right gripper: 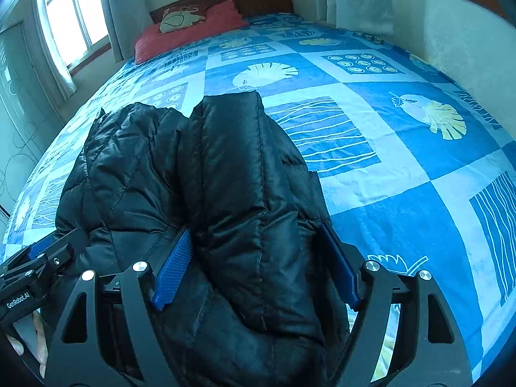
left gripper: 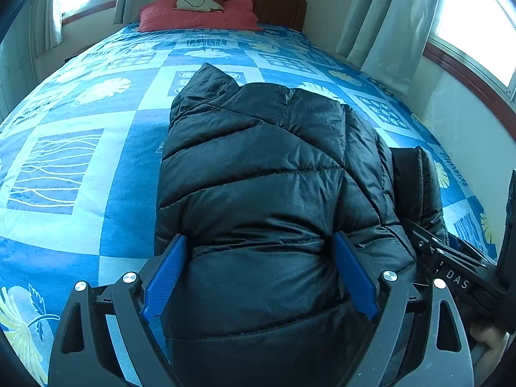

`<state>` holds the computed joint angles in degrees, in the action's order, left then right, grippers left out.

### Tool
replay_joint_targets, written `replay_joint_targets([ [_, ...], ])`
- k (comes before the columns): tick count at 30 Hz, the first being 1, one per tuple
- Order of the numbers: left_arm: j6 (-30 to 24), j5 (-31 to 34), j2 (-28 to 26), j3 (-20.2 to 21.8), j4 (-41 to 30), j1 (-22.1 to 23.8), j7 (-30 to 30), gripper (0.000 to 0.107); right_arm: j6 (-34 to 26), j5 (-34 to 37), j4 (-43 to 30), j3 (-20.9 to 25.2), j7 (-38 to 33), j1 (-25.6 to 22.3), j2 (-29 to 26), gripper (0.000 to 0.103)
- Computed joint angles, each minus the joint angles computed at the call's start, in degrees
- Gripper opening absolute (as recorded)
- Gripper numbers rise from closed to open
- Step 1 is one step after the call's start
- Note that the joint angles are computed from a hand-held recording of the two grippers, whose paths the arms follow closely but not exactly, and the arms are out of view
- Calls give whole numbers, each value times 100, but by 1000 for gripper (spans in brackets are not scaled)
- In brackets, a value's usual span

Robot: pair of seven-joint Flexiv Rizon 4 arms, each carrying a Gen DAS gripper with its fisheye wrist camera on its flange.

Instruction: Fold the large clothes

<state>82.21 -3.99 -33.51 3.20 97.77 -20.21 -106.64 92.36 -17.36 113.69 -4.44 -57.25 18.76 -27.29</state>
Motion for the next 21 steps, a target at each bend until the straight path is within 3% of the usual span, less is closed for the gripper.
replay_joint_targets([
  [3, 127, -189, 185, -362, 272, 308, 174, 88, -32, 67, 42, 136, -16, -132, 82, 81],
  [6, 320, -556, 393, -758, 669, 659, 300, 88, -122, 245, -22, 576, -111, -515, 81, 82],
  [9, 437, -1069, 562, -1403, 1064, 1185, 577, 88, -232, 450, -140, 1051, -299, -916, 31, 82],
  [12, 836, -1674, 639, -2309, 1526, 1880, 895, 88, -318, 675, -239, 1418, -501, -1217, -11, 85],
  [15, 1071, -1833, 534, -2814, 1683, 2284, 915, 88, -409, 964, -370, 1803, -715, -1528, -95, 85],
  [17, 1302, -2007, 349, -3478, 1808, 2786, 1004, 88, -467, 1161, -455, 2041, -875, -1719, -153, 87],
  [19, 1630, -1930, 119, -4072, 1932, 3260, 856, 89, -569, 1431, -603, 2427, -1117, -2035, -264, 89],
  [21, 1842, -1760, -4, -4303, 2012, 3449, 698, 90, -731, 1809, -830, 2999, -1474, -2508, -455, 90],
])
